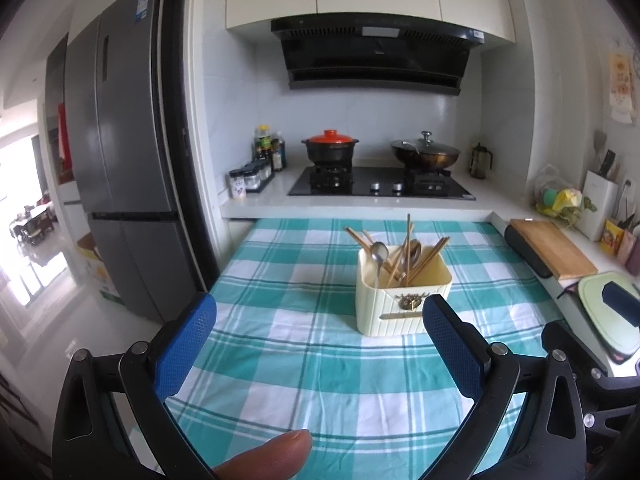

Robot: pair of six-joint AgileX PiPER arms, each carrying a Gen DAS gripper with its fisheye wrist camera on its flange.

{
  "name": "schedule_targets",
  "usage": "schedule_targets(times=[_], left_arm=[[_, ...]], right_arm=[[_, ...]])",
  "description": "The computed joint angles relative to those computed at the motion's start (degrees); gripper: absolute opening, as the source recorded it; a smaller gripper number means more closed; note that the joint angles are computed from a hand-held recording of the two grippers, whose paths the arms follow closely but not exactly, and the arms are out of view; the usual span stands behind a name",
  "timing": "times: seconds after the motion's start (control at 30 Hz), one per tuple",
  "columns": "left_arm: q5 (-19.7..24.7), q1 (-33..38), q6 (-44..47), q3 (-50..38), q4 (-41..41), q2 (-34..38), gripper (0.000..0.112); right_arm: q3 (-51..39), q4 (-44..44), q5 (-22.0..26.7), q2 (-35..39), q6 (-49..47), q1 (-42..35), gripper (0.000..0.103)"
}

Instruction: Organize utensils

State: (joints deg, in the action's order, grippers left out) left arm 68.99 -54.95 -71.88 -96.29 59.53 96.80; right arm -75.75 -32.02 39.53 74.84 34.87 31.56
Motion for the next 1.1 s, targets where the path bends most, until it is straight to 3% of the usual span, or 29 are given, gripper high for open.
schedule_targets(times=[1.1], left_arm=[[-0.97, 0.31, 0.64, -0.3, -1.27, 1.03, 0.103]], right_arm=[[0.82, 1.96, -1.06, 0.11, -0.55, -0.79, 0.103]])
